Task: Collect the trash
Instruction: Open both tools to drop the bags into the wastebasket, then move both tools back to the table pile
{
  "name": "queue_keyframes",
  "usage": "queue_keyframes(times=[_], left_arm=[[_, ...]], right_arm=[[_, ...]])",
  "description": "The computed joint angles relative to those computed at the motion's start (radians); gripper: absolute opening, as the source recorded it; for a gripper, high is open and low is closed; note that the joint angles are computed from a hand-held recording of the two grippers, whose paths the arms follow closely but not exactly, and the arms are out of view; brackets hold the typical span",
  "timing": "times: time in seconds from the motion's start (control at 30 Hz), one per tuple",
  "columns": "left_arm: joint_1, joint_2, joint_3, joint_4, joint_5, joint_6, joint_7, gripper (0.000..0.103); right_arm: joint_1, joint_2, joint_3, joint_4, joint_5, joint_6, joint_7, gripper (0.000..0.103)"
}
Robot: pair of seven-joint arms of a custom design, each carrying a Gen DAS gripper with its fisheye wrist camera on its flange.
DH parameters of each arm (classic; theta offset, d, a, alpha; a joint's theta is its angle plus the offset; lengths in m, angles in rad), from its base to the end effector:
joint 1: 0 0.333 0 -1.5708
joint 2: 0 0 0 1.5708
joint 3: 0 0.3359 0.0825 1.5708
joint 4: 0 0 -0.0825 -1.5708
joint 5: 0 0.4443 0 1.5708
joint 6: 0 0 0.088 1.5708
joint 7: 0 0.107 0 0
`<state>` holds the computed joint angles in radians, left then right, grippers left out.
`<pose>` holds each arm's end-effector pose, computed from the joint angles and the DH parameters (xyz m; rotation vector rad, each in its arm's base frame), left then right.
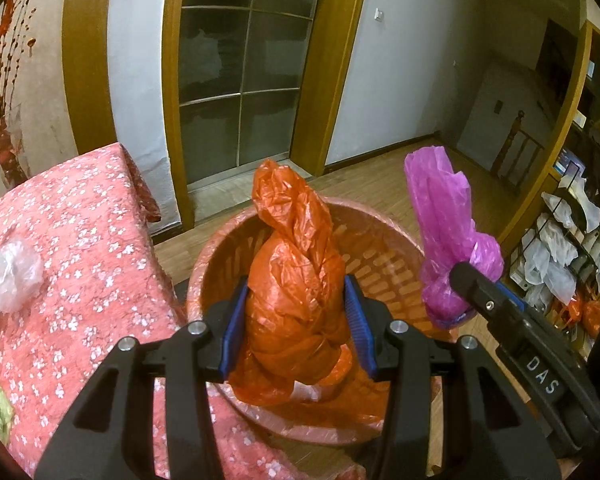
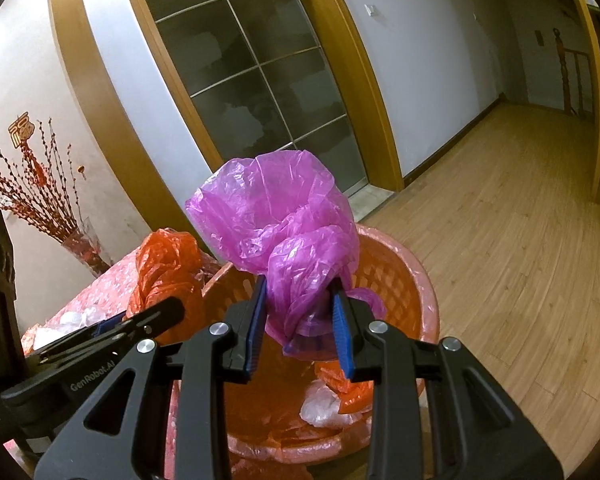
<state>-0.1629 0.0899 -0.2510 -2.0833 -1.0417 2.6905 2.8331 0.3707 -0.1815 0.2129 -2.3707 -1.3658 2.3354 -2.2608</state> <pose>0.6030 -0.2315 0.4148 -0.9991 2.5418 -1.1613 0.4596 0.2854 0.4038 -0.7325 2.0955 -0.8747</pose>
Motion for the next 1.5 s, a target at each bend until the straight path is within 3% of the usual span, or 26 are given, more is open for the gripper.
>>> queue_keyframes(times=[0.13, 0.4, 0.57, 0.77, 1.13, 1.5], left_arm=[[-0.003, 0.012, -0.003, 0.009, 0.019, 0.004, -0.02, 0.046], [0.01, 0.038, -0.009, 0.02, 0.064, 0.019, -0.079, 0.058], [0.022, 0.042, -0.011, 0.02, 0.074, 0.048, -0.098, 0.067], [0.043, 0.02, -0.004, -0.002, 0.054, 0.093, -0.089, 0.082], [0.09, -0.051, 0.06, -0.06, -0.013, 0.1, -0.035, 0.092], [0.134, -0.11, 0.144, -0.11, -0.163, 0.153, 0.097, 0.092]], right_arm=[[-0.002, -0.001, -0.001, -0.004, -0.013, 0.005, 0.018, 0.032], [-0.016, -0.014, -0.011, -0.025, -0.04, 0.046, 0.07, 0.04], [-0.012, -0.013, -0.002, -0.018, -0.02, 0.024, 0.05, 0.059], [0.0, -0.009, 0.009, -0.002, 0.002, -0.023, 0.024, 0.072], [0.047, 0.037, 0.028, 0.085, 0.031, -0.112, -0.088, 0.09], [0.111, 0.176, 0.001, 0.256, 0.026, -0.072, -0.239, 0.09]])
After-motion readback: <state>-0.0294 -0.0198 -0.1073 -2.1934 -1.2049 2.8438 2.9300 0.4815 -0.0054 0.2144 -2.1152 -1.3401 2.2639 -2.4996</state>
